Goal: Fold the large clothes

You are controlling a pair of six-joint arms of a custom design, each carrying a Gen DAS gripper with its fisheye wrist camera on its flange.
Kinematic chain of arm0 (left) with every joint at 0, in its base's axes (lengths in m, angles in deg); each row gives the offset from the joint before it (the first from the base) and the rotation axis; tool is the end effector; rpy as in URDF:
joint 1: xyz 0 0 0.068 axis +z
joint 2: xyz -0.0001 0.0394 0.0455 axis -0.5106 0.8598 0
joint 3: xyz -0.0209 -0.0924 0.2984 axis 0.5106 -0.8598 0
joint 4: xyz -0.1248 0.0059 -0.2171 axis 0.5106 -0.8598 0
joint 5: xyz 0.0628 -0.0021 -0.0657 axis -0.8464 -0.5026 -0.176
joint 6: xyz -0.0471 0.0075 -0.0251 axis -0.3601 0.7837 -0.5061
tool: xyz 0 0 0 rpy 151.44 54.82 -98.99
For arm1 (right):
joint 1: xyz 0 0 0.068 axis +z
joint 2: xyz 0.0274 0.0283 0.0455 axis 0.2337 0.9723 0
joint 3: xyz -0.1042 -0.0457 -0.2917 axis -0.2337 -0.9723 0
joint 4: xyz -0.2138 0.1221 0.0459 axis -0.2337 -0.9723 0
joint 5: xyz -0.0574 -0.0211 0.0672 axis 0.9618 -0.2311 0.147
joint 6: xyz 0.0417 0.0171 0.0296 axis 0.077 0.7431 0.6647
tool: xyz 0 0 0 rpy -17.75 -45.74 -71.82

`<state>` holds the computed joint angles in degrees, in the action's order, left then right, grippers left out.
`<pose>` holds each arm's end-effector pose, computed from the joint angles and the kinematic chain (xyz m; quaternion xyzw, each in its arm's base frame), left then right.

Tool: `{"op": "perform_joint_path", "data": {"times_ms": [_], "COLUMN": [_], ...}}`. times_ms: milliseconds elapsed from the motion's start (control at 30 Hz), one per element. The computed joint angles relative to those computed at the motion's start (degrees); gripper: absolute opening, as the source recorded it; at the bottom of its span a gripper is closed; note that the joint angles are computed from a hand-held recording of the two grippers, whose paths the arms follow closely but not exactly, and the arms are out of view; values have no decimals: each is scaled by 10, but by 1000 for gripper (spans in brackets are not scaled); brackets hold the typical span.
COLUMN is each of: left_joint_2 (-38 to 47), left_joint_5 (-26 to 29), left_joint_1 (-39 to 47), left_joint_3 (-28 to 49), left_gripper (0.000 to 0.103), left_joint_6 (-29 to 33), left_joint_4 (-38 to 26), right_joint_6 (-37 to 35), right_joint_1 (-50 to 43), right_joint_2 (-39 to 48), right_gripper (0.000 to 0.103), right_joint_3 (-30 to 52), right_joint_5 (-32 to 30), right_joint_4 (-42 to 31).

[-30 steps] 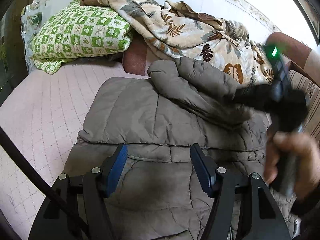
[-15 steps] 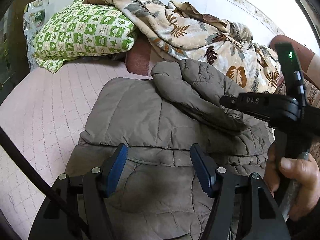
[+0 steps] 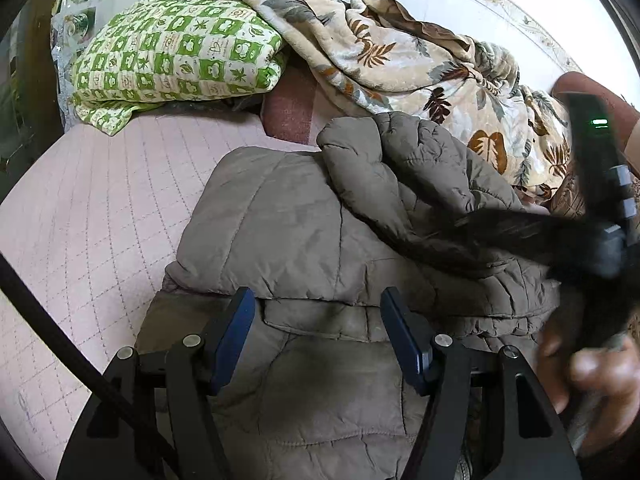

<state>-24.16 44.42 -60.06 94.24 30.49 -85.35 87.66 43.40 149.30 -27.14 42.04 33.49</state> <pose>0.1380 -0.0672 0.2916 -0.0449 0.9223 -0.0749 0.3765 0.2287 0.1355 0.3028 -0.0540 0.9197 0.2205 0.3205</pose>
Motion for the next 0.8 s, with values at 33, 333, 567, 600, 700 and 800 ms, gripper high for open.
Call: {"op": "perform_joint_path", "data": {"times_ms": [33, 333, 567, 600, 700, 800], "left_joint_2": [1, 37, 12, 3, -31, -50], "left_joint_5": [2, 10, -36, -45, -97, -177], "left_joint_1": [2, -8, -53, -62, -135, -261], "left_joint_3": [1, -7, 6, 9, 22, 40], "left_gripper": [64, 64, 65, 65, 65, 65], "left_joint_6": [2, 0, -27, -30, -71, -163], "left_joint_4": [0, 3, -34, -43, -97, -182], "right_joint_6": [-3, -54, -47, -41, -30, -3], "right_joint_1": [-12, -116, -130, -123, -87, -34], "right_joint_2": [-17, -7, -116, -156, -254, -341], "right_gripper": [10, 25, 26, 29, 34, 36], "right_joint_3": [1, -57, -57, -62, -63, -67], "right_joint_5": [12, 21, -10, -11, 12, 51], "right_joint_4": [-12, -38, -106, -128, -203, -279]}}
